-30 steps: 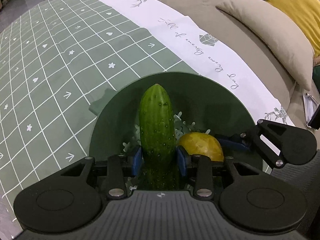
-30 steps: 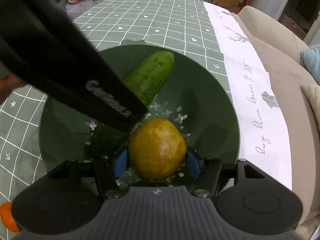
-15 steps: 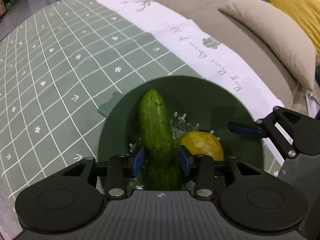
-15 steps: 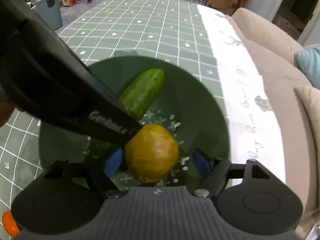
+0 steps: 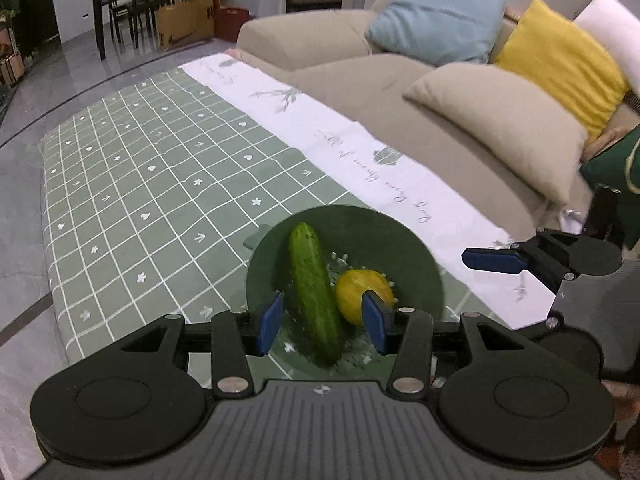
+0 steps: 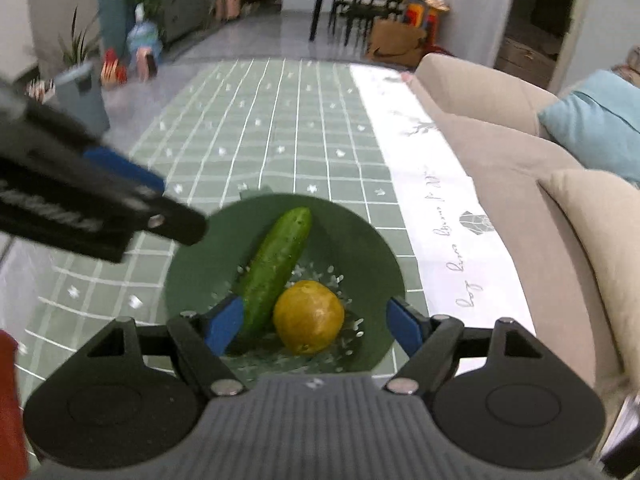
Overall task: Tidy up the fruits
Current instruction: 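Open both tools and pull them back from the colander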
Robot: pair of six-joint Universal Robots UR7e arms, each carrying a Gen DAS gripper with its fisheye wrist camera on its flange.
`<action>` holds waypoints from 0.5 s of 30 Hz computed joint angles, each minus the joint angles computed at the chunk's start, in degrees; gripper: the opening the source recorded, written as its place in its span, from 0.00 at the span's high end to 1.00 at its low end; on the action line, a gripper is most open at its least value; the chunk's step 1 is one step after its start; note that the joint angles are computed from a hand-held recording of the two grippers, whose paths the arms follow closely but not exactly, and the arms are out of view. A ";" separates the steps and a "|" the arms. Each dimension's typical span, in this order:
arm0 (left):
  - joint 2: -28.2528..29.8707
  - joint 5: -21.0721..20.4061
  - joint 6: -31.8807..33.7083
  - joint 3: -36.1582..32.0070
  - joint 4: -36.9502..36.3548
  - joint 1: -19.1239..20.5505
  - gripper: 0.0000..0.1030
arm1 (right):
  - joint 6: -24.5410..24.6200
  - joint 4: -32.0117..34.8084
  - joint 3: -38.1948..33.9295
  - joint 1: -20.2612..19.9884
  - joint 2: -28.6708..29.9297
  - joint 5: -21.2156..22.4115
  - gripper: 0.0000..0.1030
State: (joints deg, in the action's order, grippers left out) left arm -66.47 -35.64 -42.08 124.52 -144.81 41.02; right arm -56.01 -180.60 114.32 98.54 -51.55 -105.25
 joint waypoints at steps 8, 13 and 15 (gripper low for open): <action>-1.91 -1.22 -5.55 6.88 -2.01 -5.13 0.47 | 5.05 -2.78 9.24 -2.95 -9.32 5.86 0.28; -1.03 -5.55 -8.14 10.47 -6.03 -6.50 0.47 | 8.66 -4.23 13.95 -6.21 -12.85 8.30 0.36; -0.32 -7.13 -10.67 10.86 -4.54 -6.38 0.47 | 9.13 -5.23 15.05 -7.25 -12.47 8.50 0.40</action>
